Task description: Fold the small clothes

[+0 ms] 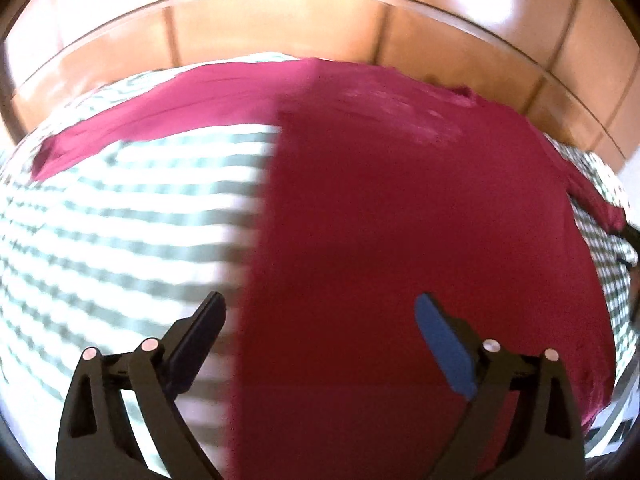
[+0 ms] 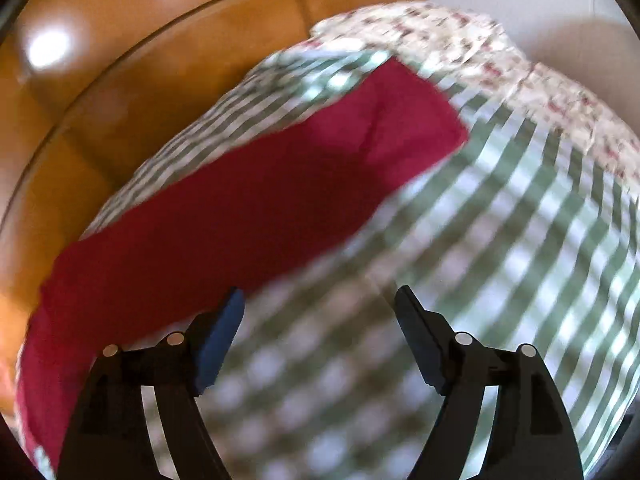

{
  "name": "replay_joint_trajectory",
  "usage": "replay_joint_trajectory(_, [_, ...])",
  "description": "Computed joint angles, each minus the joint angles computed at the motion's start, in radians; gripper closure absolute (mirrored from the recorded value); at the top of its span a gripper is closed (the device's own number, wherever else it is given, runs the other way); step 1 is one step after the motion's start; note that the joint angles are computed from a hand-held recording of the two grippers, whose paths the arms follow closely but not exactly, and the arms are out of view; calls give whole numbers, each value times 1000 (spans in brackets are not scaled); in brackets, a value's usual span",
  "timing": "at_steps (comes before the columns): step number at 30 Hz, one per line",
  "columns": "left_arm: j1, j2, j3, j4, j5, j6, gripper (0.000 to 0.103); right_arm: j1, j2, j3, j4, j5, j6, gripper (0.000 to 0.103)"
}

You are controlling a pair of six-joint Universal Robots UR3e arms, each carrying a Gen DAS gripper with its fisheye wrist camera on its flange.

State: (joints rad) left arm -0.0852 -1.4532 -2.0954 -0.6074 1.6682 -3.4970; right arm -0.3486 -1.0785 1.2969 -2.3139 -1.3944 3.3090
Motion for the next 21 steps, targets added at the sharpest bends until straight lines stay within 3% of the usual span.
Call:
replay_joint_trajectory(3, [73, 139, -110, -40, -38, 30, 15, 5, -153, 192, 12, 135, -88, 26])
replay_joint_trajectory(8, [183, 355, -277, -137, -187, 123, 27, 59, -402, 439, 115, 289, -247, 29])
replay_joint_trajectory(11, [192, 454, -333, -167, -217, 152, 36, 109, -517, 533, 196, 299, -322, 45])
replay_joint_trajectory(13, [210, 519, -361, -200, -263, 190, 47, 153, -591, 597, 206, 271, -355, 50])
replay_joint_trajectory(14, [190, 527, -370, -195, -258, 183, 59, 173, -622, 623, 215, 266, -377, 59])
replay_joint_trajectory(15, [181, 536, -378, -193, -262, 190, 80, 183, -633, 629, 227, 266, -393, 66])
replay_joint_trajectory(16, [188, 552, -382, -207, -279, 202, 88, 201, -649, 643, 219, 247, -397, 77])
replay_joint_trajectory(17, [178, 532, -383, -181, -279, 196, 90, 221, -664, 652, 210, 223, -403, 92])
replay_joint_trajectory(21, [145, 594, -375, -213, -252, 198, 93, 225, -752, 657, 262, 212, -442, 95])
